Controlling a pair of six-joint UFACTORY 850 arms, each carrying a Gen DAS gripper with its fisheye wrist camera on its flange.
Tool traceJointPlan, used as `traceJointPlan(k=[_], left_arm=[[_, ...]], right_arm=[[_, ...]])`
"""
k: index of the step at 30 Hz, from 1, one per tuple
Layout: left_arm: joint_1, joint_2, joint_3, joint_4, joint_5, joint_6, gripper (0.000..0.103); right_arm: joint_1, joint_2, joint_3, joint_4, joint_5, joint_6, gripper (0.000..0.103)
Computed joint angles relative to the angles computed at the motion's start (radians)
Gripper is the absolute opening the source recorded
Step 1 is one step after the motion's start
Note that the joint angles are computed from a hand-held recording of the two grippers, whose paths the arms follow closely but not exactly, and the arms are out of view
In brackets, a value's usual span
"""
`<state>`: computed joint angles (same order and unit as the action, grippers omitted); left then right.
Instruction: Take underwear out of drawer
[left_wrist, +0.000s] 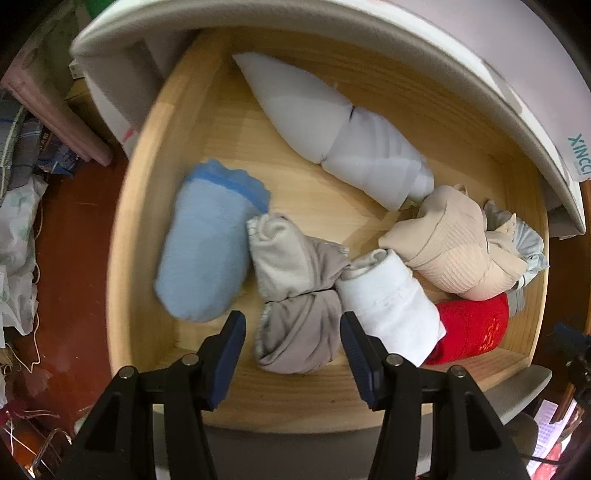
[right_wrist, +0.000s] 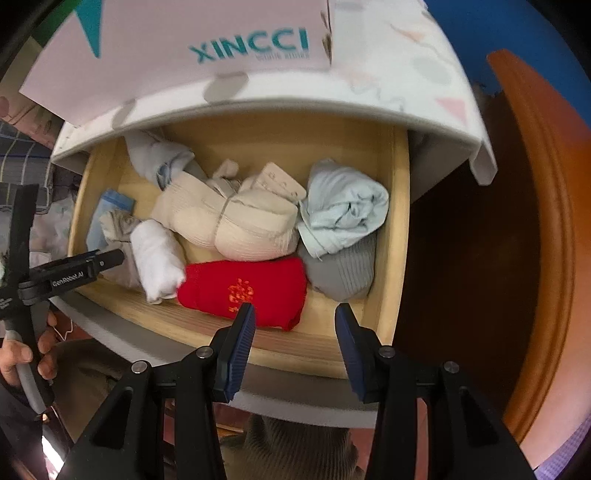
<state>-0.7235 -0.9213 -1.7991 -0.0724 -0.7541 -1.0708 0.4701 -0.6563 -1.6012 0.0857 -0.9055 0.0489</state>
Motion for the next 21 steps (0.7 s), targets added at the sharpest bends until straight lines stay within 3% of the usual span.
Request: traceJointPlan(k=[6,9,13,21], left_arm=[[0.012,-0.044,-0.038,-0.022,0.004,0.011,0.054],[0.009,-0.057,-0.056,0.012,-0.012,0.001,0.042],[0.009,-0.045,-0.035,0.021,0.012,0.001,0.037],[0.012,-0.027,-0.004,0.040,0.001,0.019,0.035]], right_arm=[[0.004,-0.032,-0.007,0.009,-0.022,-0.012,0.052],[0.010,-0.058,-0.024,0.036,-0.035,-0.020,0.056],[0.016,-0.095,-0.054,0.097,-0.051,-0.021,0.070],[0.051,-0.182,-0.139,0.112,-0.089,0.038,0.087]])
